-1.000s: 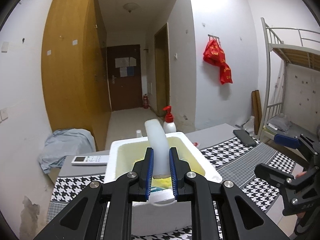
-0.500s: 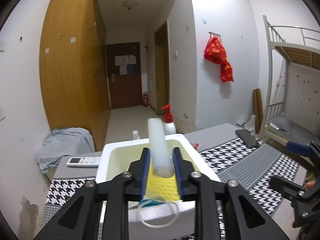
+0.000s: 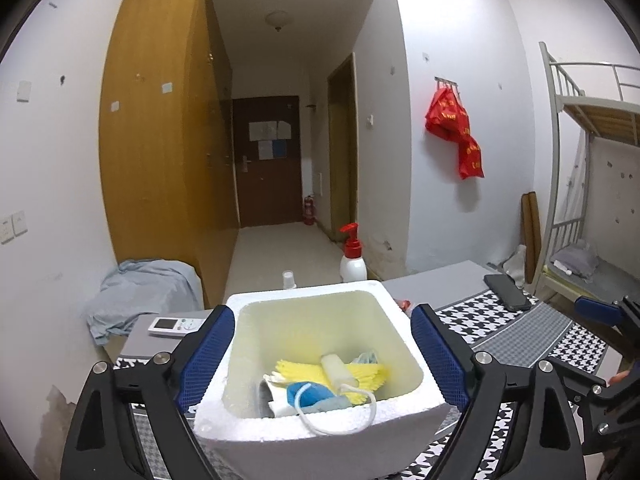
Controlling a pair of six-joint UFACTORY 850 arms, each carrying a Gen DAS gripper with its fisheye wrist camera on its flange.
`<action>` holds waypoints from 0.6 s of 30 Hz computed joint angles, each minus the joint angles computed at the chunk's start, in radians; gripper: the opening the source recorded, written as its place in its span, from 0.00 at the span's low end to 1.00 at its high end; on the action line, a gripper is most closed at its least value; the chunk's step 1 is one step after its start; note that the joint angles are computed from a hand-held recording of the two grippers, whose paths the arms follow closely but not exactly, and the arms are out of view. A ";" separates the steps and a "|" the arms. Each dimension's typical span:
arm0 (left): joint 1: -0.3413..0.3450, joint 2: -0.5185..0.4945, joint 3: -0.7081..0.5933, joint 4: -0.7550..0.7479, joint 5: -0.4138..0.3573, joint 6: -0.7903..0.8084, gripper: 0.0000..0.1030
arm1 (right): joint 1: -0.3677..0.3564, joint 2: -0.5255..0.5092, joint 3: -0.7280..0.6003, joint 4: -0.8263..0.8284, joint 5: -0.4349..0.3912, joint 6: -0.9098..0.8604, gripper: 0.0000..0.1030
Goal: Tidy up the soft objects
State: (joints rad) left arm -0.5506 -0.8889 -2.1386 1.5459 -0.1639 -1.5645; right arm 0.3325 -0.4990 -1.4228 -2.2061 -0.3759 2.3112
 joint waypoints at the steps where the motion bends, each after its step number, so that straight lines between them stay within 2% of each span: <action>1: -0.001 0.004 0.007 0.015 -0.002 -0.017 0.88 | 0.000 0.000 -0.001 -0.005 0.000 0.004 1.00; 3: -0.003 0.017 0.023 0.011 -0.009 -0.025 0.88 | 0.000 0.003 -0.001 -0.032 0.007 0.028 1.00; 8: -0.008 0.063 0.100 0.192 -0.046 -0.242 0.94 | 0.004 0.012 0.006 -0.073 0.004 0.050 1.00; 12: -0.017 0.101 0.162 0.262 -0.076 -0.321 0.99 | 0.005 0.018 0.013 -0.098 0.007 0.075 1.00; 18: -0.035 0.165 0.266 0.428 -0.128 -0.491 0.99 | 0.004 0.049 0.053 -0.188 -0.014 0.177 1.00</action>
State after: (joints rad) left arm -0.5858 -0.7238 -1.8730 1.9740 -0.2923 -2.0555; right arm 0.3368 -0.4500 -1.3694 -2.3938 -0.3896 2.4878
